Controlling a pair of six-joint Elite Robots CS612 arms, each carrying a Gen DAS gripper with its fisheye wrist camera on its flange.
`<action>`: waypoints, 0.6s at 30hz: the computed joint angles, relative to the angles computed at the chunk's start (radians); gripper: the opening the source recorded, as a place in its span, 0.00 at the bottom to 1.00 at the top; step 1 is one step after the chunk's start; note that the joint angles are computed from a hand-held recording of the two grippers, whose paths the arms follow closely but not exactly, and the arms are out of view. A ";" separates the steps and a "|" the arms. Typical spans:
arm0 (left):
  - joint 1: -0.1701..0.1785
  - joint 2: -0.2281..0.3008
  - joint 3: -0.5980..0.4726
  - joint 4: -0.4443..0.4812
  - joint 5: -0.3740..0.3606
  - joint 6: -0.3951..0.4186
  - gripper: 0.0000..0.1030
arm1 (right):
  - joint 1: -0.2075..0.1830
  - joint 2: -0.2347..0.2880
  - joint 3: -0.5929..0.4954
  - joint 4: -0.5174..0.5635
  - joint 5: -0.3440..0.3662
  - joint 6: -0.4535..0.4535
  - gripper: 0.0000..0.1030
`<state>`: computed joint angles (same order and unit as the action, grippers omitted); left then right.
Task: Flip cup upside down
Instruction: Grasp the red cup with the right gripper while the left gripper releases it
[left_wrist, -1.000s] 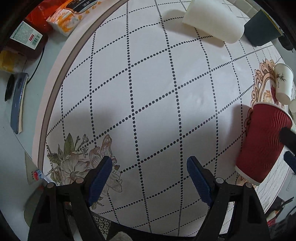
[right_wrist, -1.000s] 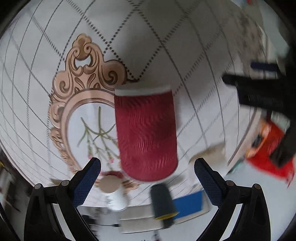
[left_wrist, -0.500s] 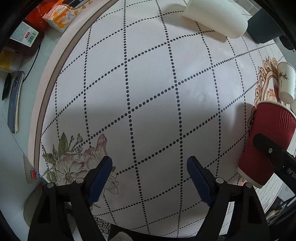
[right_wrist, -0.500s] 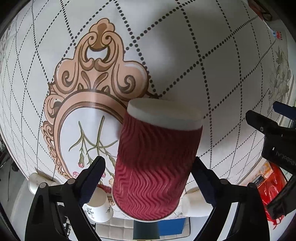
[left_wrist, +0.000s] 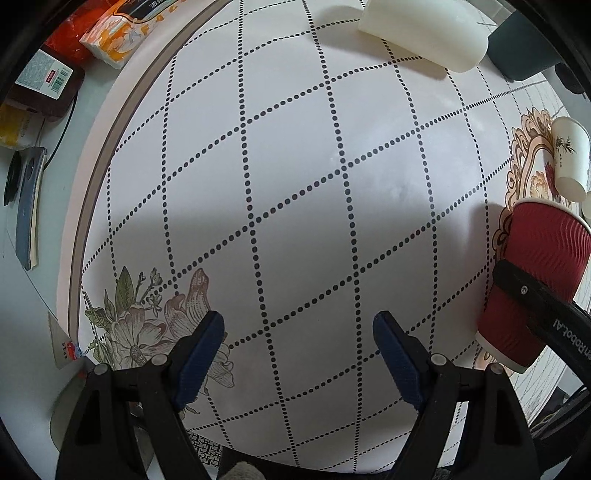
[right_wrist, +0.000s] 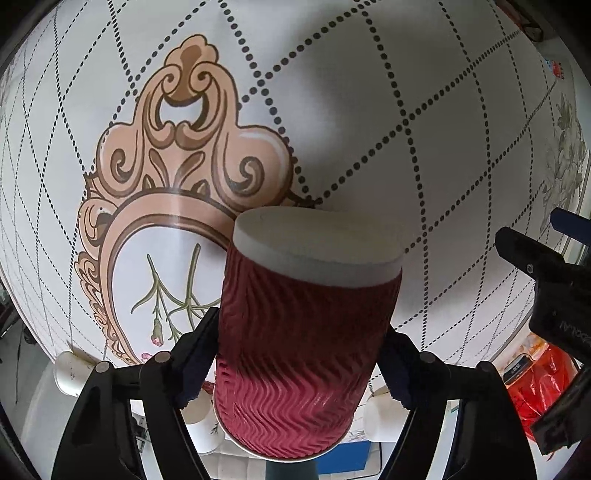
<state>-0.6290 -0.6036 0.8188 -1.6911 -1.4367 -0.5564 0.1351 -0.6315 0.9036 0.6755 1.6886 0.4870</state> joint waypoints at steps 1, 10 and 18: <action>0.000 0.000 0.000 0.000 0.001 0.001 0.80 | -0.001 -0.005 0.012 -0.009 -0.002 -0.001 0.77; -0.003 -0.009 0.015 -0.005 0.002 0.006 0.80 | -0.010 -0.006 0.035 -0.037 -0.038 0.004 0.75; -0.008 0.006 -0.029 0.022 0.007 0.005 0.80 | -0.013 -0.025 0.062 -0.045 -0.051 0.020 0.75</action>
